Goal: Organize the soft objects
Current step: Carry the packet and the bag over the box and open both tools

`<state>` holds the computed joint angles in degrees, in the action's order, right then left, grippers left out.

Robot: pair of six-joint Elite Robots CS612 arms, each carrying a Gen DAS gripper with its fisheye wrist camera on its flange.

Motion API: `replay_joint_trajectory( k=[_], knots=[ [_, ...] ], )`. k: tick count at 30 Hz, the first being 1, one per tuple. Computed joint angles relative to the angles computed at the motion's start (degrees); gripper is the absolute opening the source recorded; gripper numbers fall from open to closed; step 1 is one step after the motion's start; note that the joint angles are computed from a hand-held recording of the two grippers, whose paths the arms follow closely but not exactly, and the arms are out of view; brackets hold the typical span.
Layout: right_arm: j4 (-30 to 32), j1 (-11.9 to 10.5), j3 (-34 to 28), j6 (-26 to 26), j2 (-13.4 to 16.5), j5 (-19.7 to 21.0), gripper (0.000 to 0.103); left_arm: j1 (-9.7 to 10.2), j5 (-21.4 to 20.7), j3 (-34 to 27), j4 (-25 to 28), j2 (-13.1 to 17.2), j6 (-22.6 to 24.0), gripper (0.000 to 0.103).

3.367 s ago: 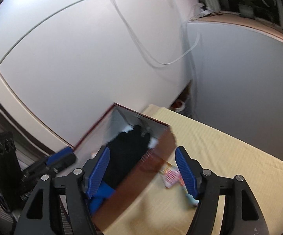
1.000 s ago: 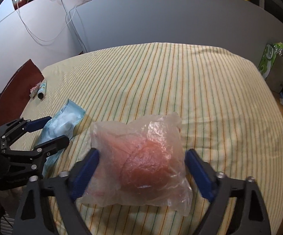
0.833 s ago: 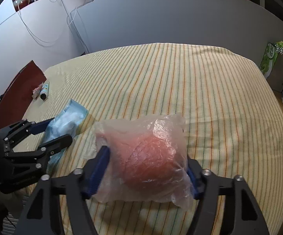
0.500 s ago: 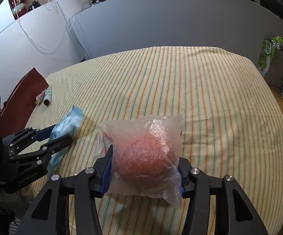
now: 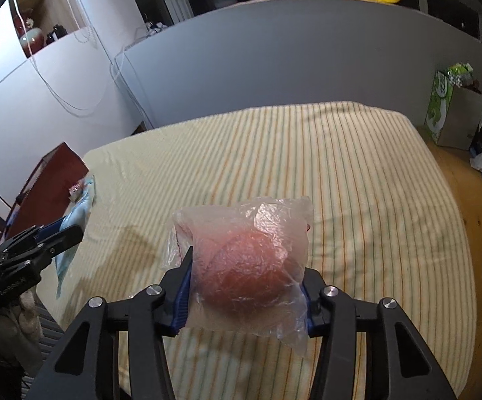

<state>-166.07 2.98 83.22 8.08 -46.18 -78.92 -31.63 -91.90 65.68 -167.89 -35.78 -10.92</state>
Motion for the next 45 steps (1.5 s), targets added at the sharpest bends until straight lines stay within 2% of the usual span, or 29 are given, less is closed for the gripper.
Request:
replay_joint_trajectory(
  k=[9, 20, 26, 33, 40, 45],
  knots=[
    [0.5, 1.5, -3.5, -3.1, 0.1, 2.4, 0.046, 1.02, 2.8, 5.8, -6.6, -4.2, -0.9, 0.039],
    [5.1, 4.9, -14.5, -8.5, 3.9, 6.2, 0.046, 3.85, 11.7, 15.8, -13.9, -10.8, -5.0, 0.039],
    [9.4, 7.4, -23.3, -11.6, 7.8, 8.9, 0.046, 5.43, 18.4, 19.7, -14.8, -13.0, -7.6, 0.039],
    [15.4, 9.7, -33.1, -13.7, 12.5, 11.1, 0.046, 6.43, 22.6, 22.0, -14.8, -13.8, -10.5, 0.039],
    [21.8, 11.6, -44.3, -15.0, 17.6, 11.8, 0.046, 6.63, 23.7, 22.0, -14.5, -13.4, -10.8, 0.039],
    [27.7, 13.1, -54.9, -15.8, 22.8, 11.5, 0.046, 7.05, 23.4, 20.9, -13.6, -12.6, -11.0, 0.039]
  ],
)
